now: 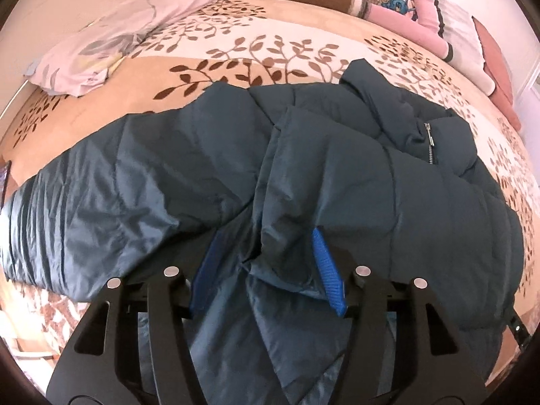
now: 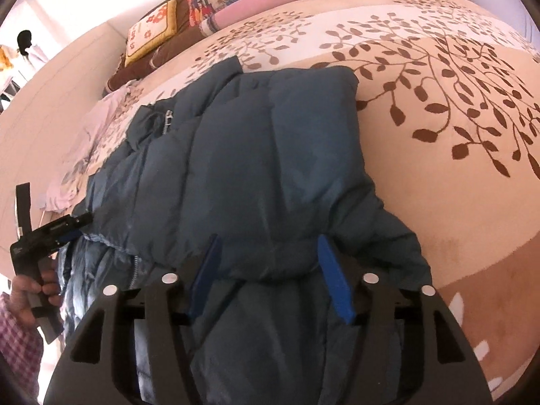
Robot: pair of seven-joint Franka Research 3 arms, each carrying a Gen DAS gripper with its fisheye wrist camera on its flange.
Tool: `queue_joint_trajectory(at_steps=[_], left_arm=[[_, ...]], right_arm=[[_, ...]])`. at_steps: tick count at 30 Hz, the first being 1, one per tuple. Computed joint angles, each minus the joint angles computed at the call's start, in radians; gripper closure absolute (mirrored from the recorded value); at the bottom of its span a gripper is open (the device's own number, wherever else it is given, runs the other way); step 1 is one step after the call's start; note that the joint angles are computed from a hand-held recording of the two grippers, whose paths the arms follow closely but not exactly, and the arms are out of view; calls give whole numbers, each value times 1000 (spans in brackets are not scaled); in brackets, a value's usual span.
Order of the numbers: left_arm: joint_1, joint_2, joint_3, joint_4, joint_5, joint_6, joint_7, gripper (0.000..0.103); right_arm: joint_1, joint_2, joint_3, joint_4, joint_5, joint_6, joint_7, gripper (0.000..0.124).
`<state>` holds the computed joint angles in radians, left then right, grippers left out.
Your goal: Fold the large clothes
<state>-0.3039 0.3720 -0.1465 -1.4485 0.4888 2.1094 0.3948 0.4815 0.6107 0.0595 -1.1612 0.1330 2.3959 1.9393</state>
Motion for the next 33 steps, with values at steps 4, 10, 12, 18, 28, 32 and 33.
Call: queue_joint_trajectory(at_steps=[4, 10, 12, 18, 28, 32, 33], left_arm=[[1, -44, -3, -48, 5, 22, -25, 46], [-6, -106, -11, -109, 53, 16, -58, 45], [-7, -126, -17, -130, 65, 13, -68, 44], [0, -197, -40, -216, 68, 29, -86, 43], [15, -303, -70, -354, 58, 71, -139, 40], [22, -344, -80, -410, 56, 80, -163, 38], [24, -353, -82, -424, 53, 84, -169, 38]], right_arm=[[4, -39, 12, -42, 9, 11, -12, 64], [2, -113, 48, -136, 65, 13, -42, 64], [7, -137, 55, -170, 74, 16, -54, 64], [16, -197, 74, -262, 110, 14, -80, 64], [30, -260, 78, -354, 120, 17, -74, 64], [33, -276, 78, -380, 111, 14, -65, 64], [34, -280, 78, -387, 109, 12, -61, 64]])
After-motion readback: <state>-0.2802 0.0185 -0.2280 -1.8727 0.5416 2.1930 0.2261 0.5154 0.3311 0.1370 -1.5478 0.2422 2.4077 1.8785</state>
